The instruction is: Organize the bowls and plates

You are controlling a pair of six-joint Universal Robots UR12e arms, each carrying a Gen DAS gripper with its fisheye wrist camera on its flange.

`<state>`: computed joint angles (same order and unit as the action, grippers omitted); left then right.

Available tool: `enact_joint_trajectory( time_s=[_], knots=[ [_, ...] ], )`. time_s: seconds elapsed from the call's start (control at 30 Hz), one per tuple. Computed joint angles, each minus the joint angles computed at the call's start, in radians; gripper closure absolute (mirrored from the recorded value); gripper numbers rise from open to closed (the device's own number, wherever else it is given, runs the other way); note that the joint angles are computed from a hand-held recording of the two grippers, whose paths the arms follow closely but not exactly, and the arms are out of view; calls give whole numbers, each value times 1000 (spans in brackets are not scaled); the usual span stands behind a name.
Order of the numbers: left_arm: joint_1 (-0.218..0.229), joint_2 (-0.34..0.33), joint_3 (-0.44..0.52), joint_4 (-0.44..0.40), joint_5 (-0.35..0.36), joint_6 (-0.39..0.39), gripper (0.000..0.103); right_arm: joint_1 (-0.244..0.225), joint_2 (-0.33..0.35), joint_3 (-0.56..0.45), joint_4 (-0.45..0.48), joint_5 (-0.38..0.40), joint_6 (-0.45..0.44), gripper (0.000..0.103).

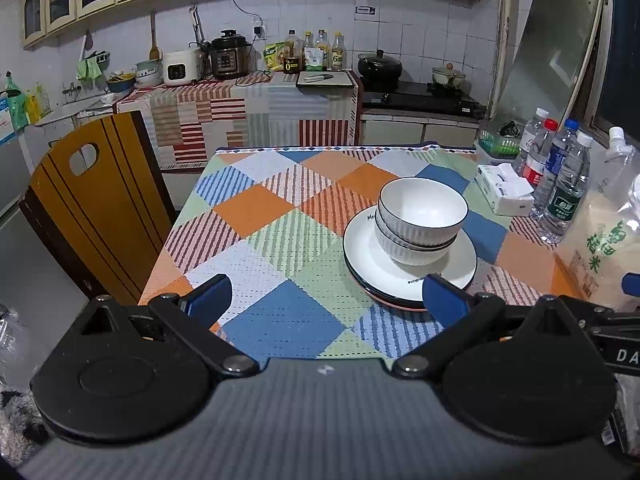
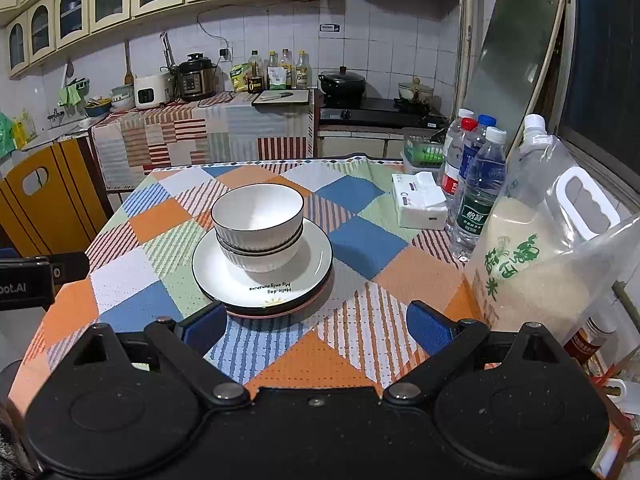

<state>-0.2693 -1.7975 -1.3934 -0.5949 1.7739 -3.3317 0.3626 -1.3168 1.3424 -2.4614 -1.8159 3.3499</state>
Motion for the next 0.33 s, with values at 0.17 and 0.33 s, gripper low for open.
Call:
enact_joint_trajectory(
  time_s=[0.17,0.33],
  knots=[
    [-1,2,-2,0,1,2,0,0,0,0,2,2,-1,5],
    [0,3,-2,-8,0,1,0,-1,0,1,5,5,-5,5]
  ],
)
